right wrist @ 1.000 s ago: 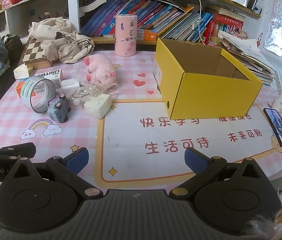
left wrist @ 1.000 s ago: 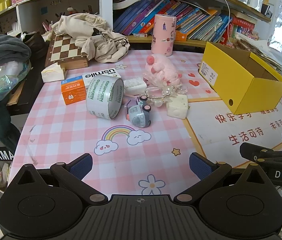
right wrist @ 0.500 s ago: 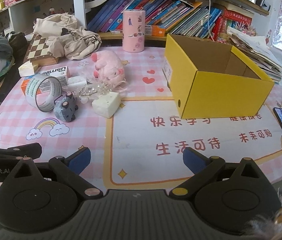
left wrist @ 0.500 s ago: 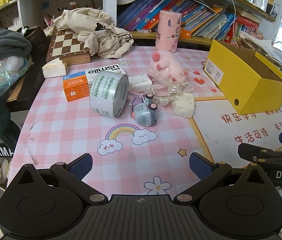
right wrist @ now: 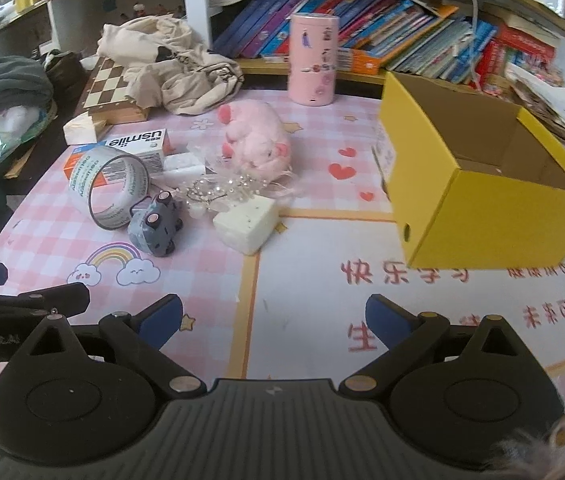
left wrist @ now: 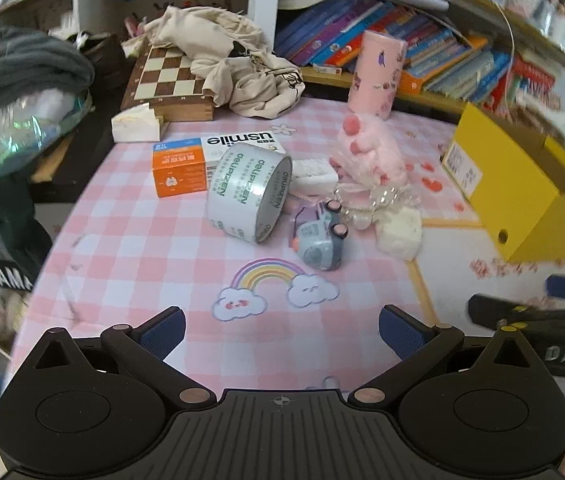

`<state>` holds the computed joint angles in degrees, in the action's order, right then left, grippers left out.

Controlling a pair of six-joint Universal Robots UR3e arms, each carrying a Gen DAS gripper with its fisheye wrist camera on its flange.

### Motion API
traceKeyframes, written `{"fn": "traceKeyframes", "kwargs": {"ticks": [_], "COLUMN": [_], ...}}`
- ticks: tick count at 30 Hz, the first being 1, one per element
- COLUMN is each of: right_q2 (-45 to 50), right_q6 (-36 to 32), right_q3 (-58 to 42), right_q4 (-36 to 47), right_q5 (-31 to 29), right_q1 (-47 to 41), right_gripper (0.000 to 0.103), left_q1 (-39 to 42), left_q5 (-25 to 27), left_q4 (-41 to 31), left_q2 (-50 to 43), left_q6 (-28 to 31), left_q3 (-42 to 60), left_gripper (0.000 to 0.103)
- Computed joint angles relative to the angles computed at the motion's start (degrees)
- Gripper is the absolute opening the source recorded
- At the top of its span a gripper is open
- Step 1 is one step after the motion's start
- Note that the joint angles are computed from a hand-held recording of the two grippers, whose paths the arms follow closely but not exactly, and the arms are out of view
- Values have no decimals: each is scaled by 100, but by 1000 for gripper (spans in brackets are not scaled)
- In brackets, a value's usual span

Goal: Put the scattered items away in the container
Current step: 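Move the left tool to the grey toy truck while the right tool approaches the white sponge cube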

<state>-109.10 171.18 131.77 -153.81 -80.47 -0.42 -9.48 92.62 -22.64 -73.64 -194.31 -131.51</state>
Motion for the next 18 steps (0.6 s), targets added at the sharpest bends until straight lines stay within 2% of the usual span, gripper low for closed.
{"fn": "traceKeyframes", "kwargs": {"ticks": [4,12,14,16,18], "right_q2": [382,1209,1417,1653,1879], "right_q6": [-384,-831,-949,-1309,-1814], "right_q3": [-177,-655,-837,-1068,-1089], "right_q4": [-125,-147,45,212,-131], "right_q5": [420,1046,1240,1325,1305], "right_q1": [-273,-635,-732,-734,-637], "right_gripper": [100,101,101,101,101], "left_q1": [-101,-490,-494,-407,-392], "left_q5": [59,608,609,397,281], "left_q4": [195,75,36,-49,-125], "left_q2": [-283,-979,-1081,-1111,-1175], "left_q6": [-343,-828,-895,-883,-846], "left_q3": [138,721,808,858,940], "left_gripper": [103,103,103,103,103]}}
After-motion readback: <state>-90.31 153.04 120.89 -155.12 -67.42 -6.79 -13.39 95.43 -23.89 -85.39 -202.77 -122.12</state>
